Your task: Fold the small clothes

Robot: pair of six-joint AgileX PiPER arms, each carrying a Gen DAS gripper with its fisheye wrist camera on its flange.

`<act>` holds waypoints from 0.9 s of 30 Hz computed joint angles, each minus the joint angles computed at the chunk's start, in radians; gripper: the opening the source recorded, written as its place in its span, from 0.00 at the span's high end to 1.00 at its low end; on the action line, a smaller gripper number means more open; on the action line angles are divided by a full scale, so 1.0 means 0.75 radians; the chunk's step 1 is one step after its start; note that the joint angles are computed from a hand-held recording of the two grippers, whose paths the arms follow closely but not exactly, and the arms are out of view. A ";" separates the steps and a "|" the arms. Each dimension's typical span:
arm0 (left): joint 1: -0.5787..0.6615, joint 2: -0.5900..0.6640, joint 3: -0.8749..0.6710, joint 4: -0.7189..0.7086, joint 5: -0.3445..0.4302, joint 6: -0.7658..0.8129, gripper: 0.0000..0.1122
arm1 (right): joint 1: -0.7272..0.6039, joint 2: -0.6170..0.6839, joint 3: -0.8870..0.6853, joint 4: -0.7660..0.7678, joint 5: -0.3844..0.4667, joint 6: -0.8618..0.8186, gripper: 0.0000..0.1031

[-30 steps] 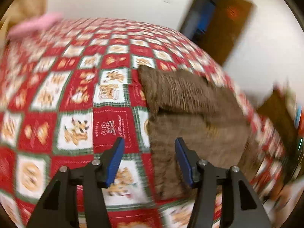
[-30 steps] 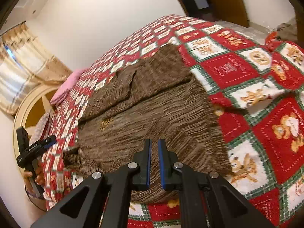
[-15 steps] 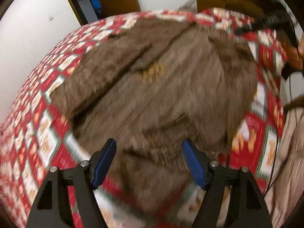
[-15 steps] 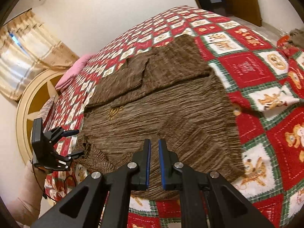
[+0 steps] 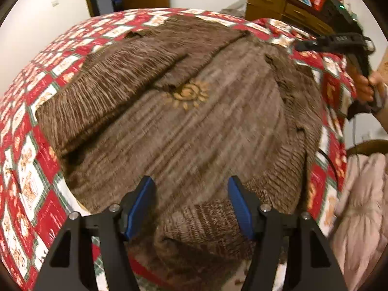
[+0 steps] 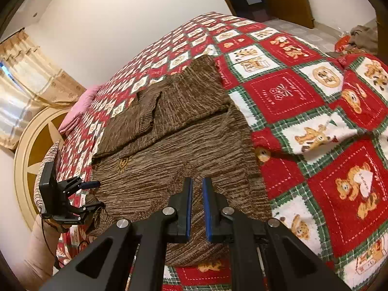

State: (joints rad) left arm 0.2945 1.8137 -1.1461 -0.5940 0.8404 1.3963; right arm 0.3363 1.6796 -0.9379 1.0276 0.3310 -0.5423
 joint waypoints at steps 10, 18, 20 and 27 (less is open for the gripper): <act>0.153 -0.100 -0.029 -0.079 0.270 0.253 0.35 | 0.018 0.024 -0.040 -0.079 0.025 0.027 0.91; -0.013 0.054 -0.108 0.117 0.182 0.076 0.35 | 0.017 0.046 -0.043 -0.038 0.039 0.021 0.91; 0.010 0.059 -0.099 0.056 0.222 0.105 0.50 | 0.022 0.031 -0.033 -0.112 0.024 0.084 0.91; 0.137 -0.072 0.149 -0.166 0.211 0.315 0.82 | 0.005 0.081 -0.096 -0.269 0.075 0.116 0.91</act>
State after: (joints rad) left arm 0.3976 1.7600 -1.0344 -0.7185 0.9984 1.6327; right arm 0.3399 1.7406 -1.0096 0.8260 0.3875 -0.4556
